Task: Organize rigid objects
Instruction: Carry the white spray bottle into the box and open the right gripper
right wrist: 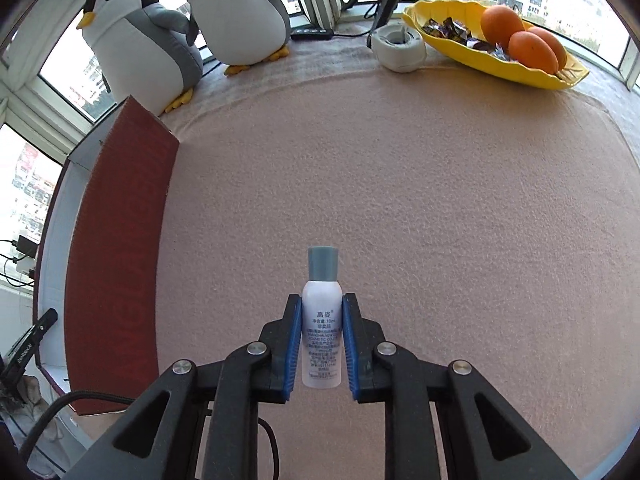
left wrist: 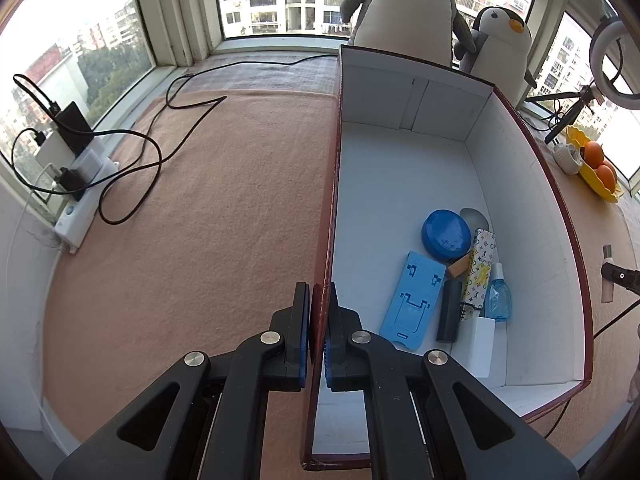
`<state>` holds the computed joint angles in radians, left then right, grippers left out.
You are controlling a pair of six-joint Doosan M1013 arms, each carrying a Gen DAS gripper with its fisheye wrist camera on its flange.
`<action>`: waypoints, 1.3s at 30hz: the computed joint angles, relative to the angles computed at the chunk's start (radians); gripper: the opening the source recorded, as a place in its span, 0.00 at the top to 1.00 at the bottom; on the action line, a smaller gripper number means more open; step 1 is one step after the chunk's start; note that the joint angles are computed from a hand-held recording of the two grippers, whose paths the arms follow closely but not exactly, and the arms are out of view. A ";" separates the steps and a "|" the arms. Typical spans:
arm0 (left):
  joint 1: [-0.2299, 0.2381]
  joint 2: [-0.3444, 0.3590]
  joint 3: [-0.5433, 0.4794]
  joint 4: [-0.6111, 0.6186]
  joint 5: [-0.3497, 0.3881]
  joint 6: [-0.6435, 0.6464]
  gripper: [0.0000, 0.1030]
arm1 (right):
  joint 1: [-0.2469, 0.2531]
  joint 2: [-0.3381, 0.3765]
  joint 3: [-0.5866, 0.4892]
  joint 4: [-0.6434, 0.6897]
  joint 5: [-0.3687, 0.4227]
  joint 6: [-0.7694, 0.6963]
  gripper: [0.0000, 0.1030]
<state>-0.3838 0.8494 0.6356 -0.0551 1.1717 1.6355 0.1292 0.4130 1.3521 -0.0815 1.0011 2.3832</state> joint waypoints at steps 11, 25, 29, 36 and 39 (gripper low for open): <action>0.000 -0.001 0.004 0.004 -0.005 -0.003 0.96 | 0.090 0.062 -0.191 -0.121 -0.061 -0.149 0.83; 0.001 -0.001 0.003 -0.001 -0.005 -0.002 0.96 | 0.137 0.146 -0.331 -0.048 -0.039 -0.341 0.83; 0.001 0.000 0.001 -0.002 -0.003 -0.001 0.96 | 0.144 0.166 -0.357 -0.028 -0.025 -0.378 0.83; 0.001 0.004 -0.003 -0.001 -0.001 -0.001 0.96 | 0.154 0.202 -0.402 -0.001 0.005 -0.414 0.83; 0.000 0.004 -0.001 0.000 -0.002 -0.002 0.96 | 0.157 0.211 -0.413 0.005 0.015 -0.430 0.83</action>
<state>-0.3836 0.8536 0.6343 -0.0553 1.1699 1.6339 0.2858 0.6244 0.9388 -0.0766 1.0160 1.9534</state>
